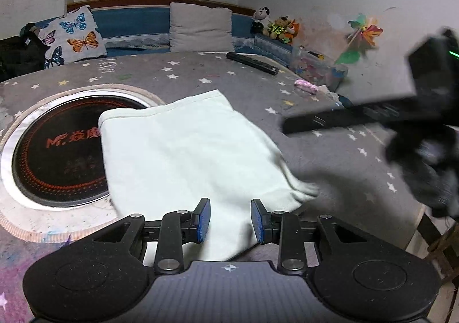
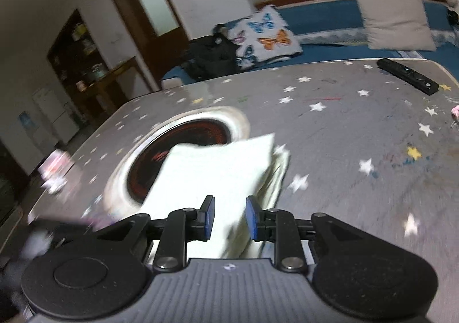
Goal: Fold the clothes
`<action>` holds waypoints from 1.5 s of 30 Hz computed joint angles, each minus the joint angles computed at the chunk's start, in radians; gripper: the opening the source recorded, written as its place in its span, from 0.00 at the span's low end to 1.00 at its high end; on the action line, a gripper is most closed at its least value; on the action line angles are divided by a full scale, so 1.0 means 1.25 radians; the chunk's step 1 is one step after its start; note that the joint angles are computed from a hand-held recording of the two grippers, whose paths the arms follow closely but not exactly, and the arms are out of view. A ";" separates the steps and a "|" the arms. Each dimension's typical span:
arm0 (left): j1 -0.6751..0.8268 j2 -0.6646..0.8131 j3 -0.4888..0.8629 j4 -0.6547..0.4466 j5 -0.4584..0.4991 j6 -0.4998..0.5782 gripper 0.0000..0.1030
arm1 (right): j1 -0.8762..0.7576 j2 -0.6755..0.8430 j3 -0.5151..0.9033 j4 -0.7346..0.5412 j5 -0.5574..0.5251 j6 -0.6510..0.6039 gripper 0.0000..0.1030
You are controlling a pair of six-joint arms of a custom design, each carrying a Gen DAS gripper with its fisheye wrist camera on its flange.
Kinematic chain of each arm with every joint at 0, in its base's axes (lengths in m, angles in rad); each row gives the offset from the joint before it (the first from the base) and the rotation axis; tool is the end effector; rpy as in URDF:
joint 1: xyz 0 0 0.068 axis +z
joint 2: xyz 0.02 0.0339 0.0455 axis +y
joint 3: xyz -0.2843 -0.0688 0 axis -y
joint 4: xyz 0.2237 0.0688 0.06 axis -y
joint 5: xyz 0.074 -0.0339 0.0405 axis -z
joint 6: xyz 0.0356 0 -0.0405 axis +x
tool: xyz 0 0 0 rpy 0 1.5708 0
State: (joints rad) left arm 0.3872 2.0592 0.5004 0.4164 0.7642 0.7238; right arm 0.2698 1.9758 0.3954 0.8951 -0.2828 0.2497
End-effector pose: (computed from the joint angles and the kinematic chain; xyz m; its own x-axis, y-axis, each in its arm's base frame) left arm 0.2477 0.0744 0.0509 -0.6354 0.2572 -0.7281 0.5530 0.8097 -0.1965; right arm 0.2611 0.0825 0.0821 -0.7058 0.0510 -0.7066 -0.2990 0.8827 0.3625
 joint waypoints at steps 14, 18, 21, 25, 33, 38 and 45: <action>0.018 0.066 0.008 0.051 -0.054 0.023 0.31 | 0.073 0.127 -0.175 0.233 0.175 0.074 0.23; 0.029 0.056 0.012 0.035 -0.042 0.021 0.31 | 0.063 0.094 -0.215 0.268 0.201 0.077 0.23; 0.031 0.048 0.009 0.034 -0.037 0.020 0.31 | 0.101 0.076 -0.221 0.314 0.203 0.072 0.23; 0.029 0.057 0.013 0.044 -0.059 0.007 0.31 | 0.160 0.106 -0.175 0.341 0.180 0.049 0.23; 0.043 0.068 0.028 0.040 -0.061 0.010 0.30 | 0.166 0.201 -0.179 0.362 0.193 0.080 0.22; 0.043 0.066 0.026 0.041 -0.062 0.010 0.30 | 0.123 0.201 -0.254 0.423 0.212 0.086 0.23; 0.082 0.012 -0.023 -0.007 0.008 0.145 0.32 | 0.123 0.227 -0.256 0.474 0.168 0.078 0.22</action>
